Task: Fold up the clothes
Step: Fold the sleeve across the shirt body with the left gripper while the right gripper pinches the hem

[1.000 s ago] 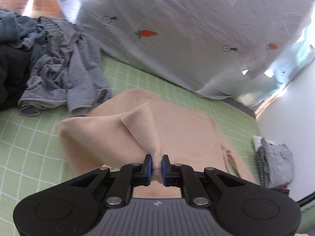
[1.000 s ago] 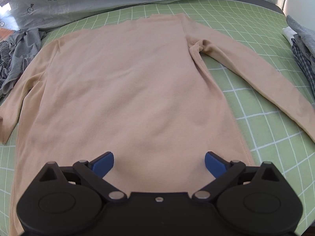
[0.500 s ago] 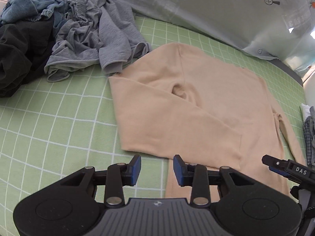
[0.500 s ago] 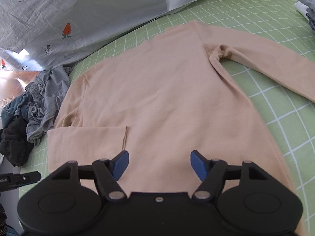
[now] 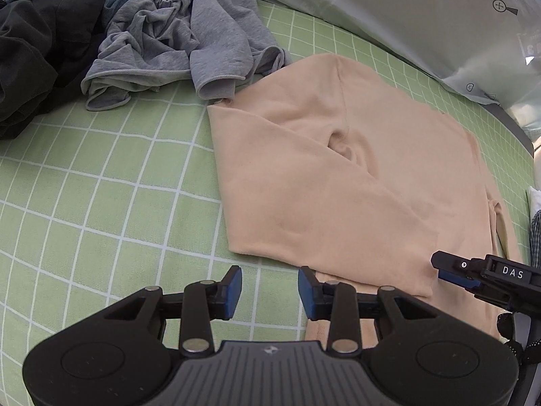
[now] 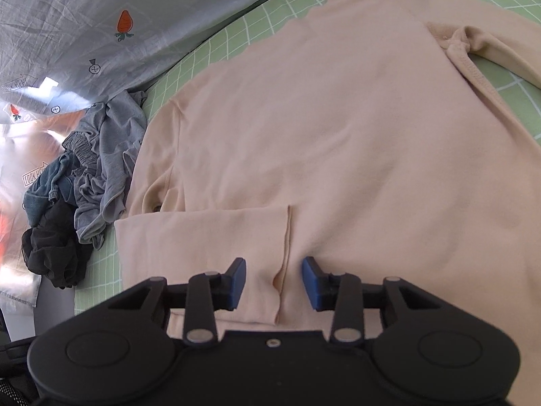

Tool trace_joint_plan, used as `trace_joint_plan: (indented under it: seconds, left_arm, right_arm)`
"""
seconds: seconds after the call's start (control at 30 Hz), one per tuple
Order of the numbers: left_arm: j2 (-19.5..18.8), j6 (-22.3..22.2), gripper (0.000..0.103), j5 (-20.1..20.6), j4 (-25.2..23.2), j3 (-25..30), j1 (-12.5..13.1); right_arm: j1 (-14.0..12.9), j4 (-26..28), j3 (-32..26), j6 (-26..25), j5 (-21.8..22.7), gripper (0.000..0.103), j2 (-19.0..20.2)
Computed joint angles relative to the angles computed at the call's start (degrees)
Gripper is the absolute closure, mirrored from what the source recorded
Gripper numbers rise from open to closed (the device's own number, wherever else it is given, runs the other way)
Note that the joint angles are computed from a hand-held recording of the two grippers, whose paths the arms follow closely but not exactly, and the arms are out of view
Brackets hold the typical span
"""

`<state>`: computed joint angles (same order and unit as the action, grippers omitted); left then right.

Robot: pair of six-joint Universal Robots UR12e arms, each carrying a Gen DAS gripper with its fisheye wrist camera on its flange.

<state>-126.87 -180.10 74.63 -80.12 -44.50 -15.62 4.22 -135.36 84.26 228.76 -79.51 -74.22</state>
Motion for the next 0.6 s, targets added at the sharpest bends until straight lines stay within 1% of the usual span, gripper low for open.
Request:
trace_joint_plan:
  seconds: [0.07, 0.23, 0.37, 0.43, 0.53, 0.57, 0.6]
  left_arm:
    - [0.0, 0.7, 0.064, -0.2, 0.2, 0.0, 0.0]
    - [0.8, 1.9, 0.064, -0.9, 1.2, -1.3, 0.1]
    - [1.4, 0.5, 0.064, -1.3, 1.6, -2.3, 0.4]
    - [1.7, 0.1, 0.064, -1.3, 2.0, -2.7, 0.5]
    - [2.0, -0.5, 0.064, -1.4, 2.7, -3.3, 0.7]
    - [2.1, -0.7, 0.064, -1.4, 2.8, -3.3, 0.7]
    - [2.0, -0.9, 0.064, -1.4, 2.8, -3.2, 0.7]
  right_arm:
    - [0.1, 0.9, -0.3, -0.3, -0.5, 0.074, 0.0]
    - [1.1, 1.6, -0.4, -1.1, -3.4, 0.075, -0.6]
    - [1.0, 1.6, 0.3, -0.9, -0.6, 0.074, -0.8]
    - [1.0, 2.2, 0.3, -0.6, -0.3, 0.077, -0.8]
    - [0.9, 1.8, 0.5, 0.0, 0.5, 0.075, -0.8]
    - [0.8, 1.3, 0.7, 0.3, 0.9, 0.076, -0.7]
    - [0.7, 0.9, 0.8, 0.7, 1.4, 0.082, -0.7]
